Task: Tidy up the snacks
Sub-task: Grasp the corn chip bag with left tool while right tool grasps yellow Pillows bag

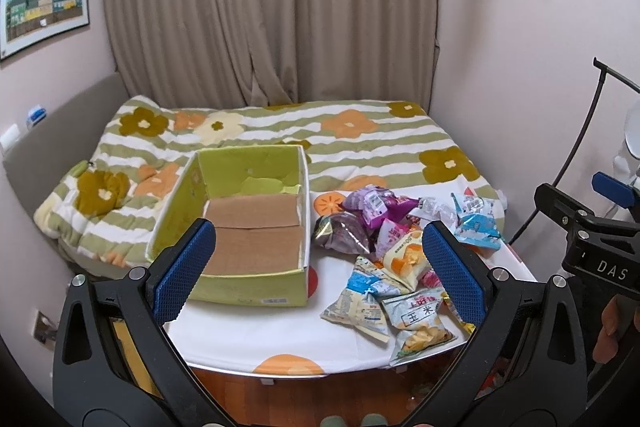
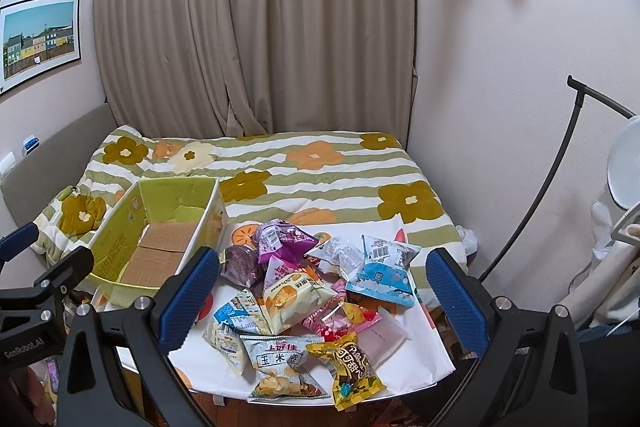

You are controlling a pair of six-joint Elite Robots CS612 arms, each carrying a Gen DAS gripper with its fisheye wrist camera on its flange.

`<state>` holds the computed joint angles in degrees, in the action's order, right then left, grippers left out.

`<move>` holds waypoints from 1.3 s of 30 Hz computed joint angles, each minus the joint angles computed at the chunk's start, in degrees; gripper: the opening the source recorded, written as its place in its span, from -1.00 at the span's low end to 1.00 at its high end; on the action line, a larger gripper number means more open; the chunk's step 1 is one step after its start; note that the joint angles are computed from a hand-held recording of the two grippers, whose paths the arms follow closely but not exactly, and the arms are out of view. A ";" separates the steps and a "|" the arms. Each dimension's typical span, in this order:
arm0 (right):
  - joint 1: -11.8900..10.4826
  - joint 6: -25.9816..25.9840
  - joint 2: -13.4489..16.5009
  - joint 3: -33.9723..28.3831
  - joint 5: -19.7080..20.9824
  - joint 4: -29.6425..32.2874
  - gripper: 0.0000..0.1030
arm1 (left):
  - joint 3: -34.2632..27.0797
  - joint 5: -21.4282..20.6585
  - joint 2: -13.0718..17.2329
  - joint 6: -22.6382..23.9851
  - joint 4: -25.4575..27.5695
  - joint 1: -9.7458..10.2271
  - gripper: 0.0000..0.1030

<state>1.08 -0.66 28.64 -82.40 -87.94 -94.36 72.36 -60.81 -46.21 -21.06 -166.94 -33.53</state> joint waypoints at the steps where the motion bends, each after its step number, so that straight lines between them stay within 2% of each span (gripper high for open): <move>1: -0.04 0.08 0.01 -0.10 -0.21 0.20 0.99 | -0.48 -0.55 0.19 -0.06 0.71 0.15 0.99; 10: -1.26 -1.10 1.48 -1.44 -0.31 3.71 1.00 | -3.09 -10.30 2.87 -1.28 6.56 1.50 0.99; 13: -2.05 -2.89 2.43 -1.83 0.92 5.76 1.00 | -4.22 -12.23 4.34 -3.20 9.20 1.05 0.99; 17: -3.56 -5.53 3.13 -1.40 4.58 9.32 0.99 | -6.28 -14.98 6.76 -4.78 12.48 0.19 0.99; 23: -5.98 -9.92 4.32 0.48 11.10 14.26 0.99 | -9.97 -16.38 10.74 -9.10 15.03 -0.99 0.98; 27: -7.05 -14.51 5.43 1.45 13.94 17.43 0.99 | -13.55 -18.31 13.85 -11.30 17.43 -1.21 0.76; 36: -7.28 -20.23 6.58 4.22 18.45 19.10 0.95 | -19.41 -21.18 18.53 -14.66 22.23 -0.79 0.73; 38: -7.13 -20.80 6.56 4.80 19.34 18.86 0.90 | -20.46 -21.39 19.25 -15.23 23.46 -0.69 0.67; 39: -6.97 -21.28 6.61 5.07 19.85 18.60 0.85 | -20.57 -21.40 19.33 -15.40 23.75 -0.67 0.55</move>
